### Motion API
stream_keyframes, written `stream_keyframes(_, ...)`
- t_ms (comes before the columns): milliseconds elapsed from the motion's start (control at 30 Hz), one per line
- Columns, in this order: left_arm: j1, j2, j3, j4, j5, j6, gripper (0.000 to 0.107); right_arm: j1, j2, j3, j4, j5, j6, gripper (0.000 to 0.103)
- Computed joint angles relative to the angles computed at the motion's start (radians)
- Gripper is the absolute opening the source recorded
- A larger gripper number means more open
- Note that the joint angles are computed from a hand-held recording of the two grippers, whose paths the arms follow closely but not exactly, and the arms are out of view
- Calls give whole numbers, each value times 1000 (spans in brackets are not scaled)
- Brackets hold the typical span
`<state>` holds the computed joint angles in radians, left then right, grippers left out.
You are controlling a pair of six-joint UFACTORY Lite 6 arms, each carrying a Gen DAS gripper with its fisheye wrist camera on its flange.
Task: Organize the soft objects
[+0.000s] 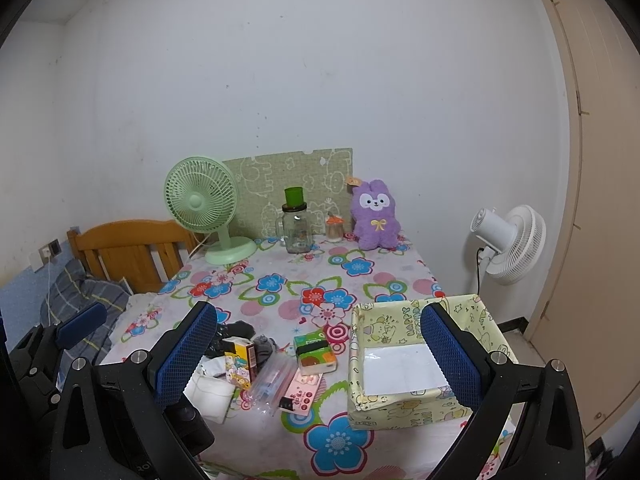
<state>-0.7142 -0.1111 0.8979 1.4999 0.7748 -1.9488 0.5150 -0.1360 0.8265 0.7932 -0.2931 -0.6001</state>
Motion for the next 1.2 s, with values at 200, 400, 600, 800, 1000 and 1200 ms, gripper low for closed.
stream_keyframes(200, 13, 5, 2, 2, -9, 1, 101, -5, 0, -5, -17, 3, 19, 103)
stream_keyframes(400, 41, -5, -15, 23, -37, -10, 100, -7, 8, -1, -23, 7, 23, 103)
stream_keyframes(600, 73, -5, -30, 50, -66, -26, 100, 17, 79, 55, 45, -5, -41, 103)
stream_keyframes(800, 123, 0, -40, 72, -115, -38, 95, 41, 156, 116, 94, -16, -72, 102)
stream_keyframes(1000, 182, 19, -49, 114, -170, -62, 90, 63, 232, 174, 131, -14, -102, 101)
stream_keyframes(1200, 227, 49, -55, 172, -203, -105, 87, 79, 323, 238, 92, -14, -53, 99)
